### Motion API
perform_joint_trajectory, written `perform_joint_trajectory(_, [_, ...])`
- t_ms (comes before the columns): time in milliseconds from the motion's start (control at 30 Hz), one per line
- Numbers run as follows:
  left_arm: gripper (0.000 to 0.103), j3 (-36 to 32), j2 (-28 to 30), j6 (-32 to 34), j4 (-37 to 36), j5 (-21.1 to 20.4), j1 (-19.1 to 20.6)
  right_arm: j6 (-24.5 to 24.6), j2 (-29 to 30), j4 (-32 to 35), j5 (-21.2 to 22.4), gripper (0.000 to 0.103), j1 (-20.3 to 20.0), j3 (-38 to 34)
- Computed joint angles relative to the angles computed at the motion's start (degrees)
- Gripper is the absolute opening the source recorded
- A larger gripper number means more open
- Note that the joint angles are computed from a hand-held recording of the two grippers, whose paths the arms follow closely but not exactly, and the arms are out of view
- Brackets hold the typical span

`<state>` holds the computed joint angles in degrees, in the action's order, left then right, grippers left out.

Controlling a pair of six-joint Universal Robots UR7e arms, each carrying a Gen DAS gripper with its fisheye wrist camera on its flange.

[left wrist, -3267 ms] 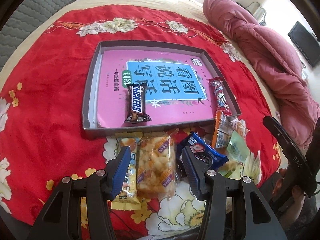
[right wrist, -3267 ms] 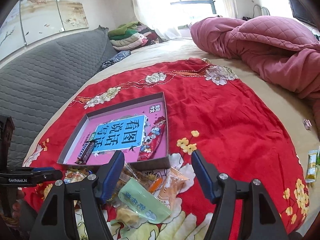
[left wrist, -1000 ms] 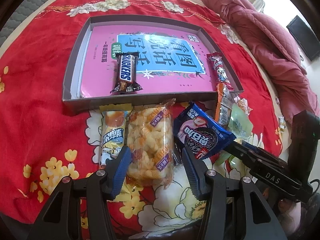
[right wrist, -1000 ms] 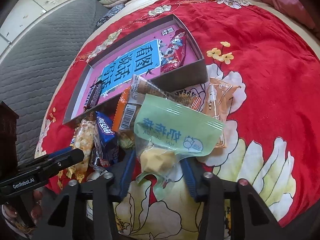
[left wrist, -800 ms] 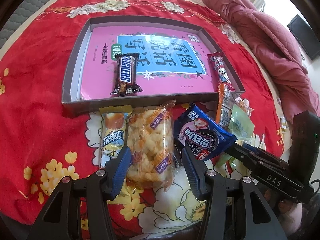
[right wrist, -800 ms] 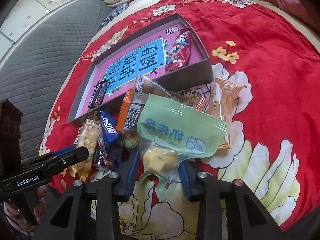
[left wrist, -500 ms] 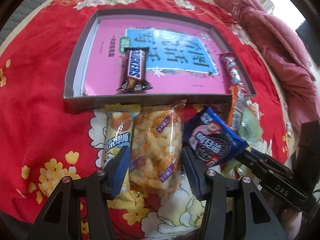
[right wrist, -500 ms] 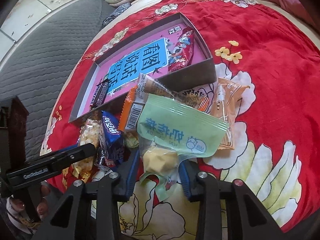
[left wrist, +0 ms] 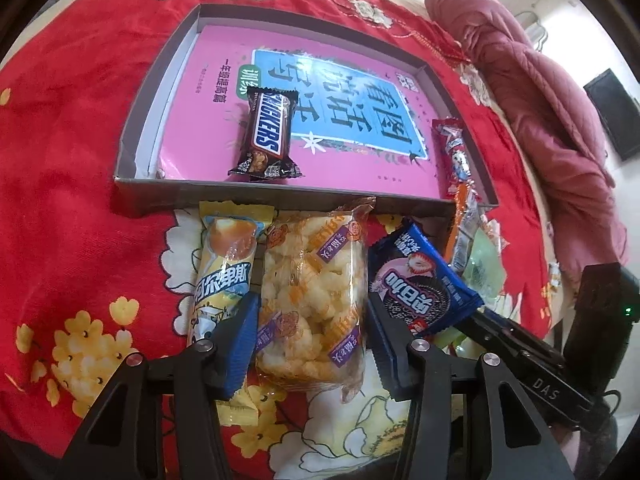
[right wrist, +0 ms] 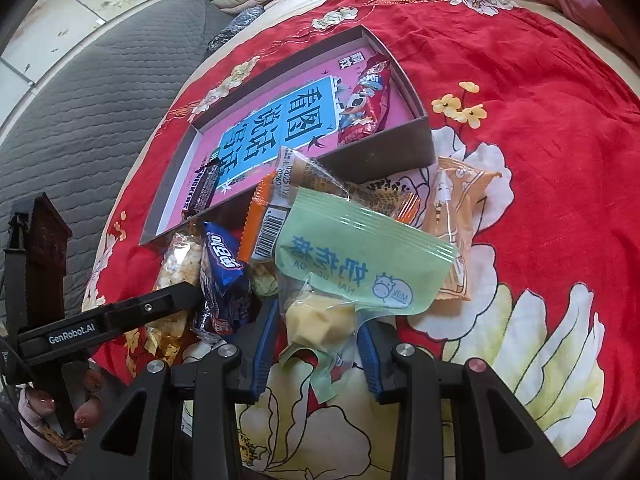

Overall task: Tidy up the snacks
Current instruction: 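Grasp pale green candy bag with right tool while left grasps puff bag, then lift green candy bag with right tool while left lifts puff bag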

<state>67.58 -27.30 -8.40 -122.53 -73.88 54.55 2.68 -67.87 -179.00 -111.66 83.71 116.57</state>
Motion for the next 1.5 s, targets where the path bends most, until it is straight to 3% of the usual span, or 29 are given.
perform_joint_trajectory(233, [0.053, 1.1, -1.2, 0.9, -1.4, -0.7, -0.4, -0.3, -0.8, -0.9, 1.2, 0.038, 0.0, 0.9])
perform_joint_trajectory(933, [0.053, 2.8, -3.3, 2.4, -5.5, 0.9, -1.2, -9.7, -0.2, -8.9, 1.9, 0.038, 3.2, 1.7])
perform_joint_trajectory(1500, [0.053, 3.7, -3.9, 3.1, -8.6, 3.5, -2.2, -12.4, 0.5, -11.8, 3.1, 0.038, 2.8, 0.8])
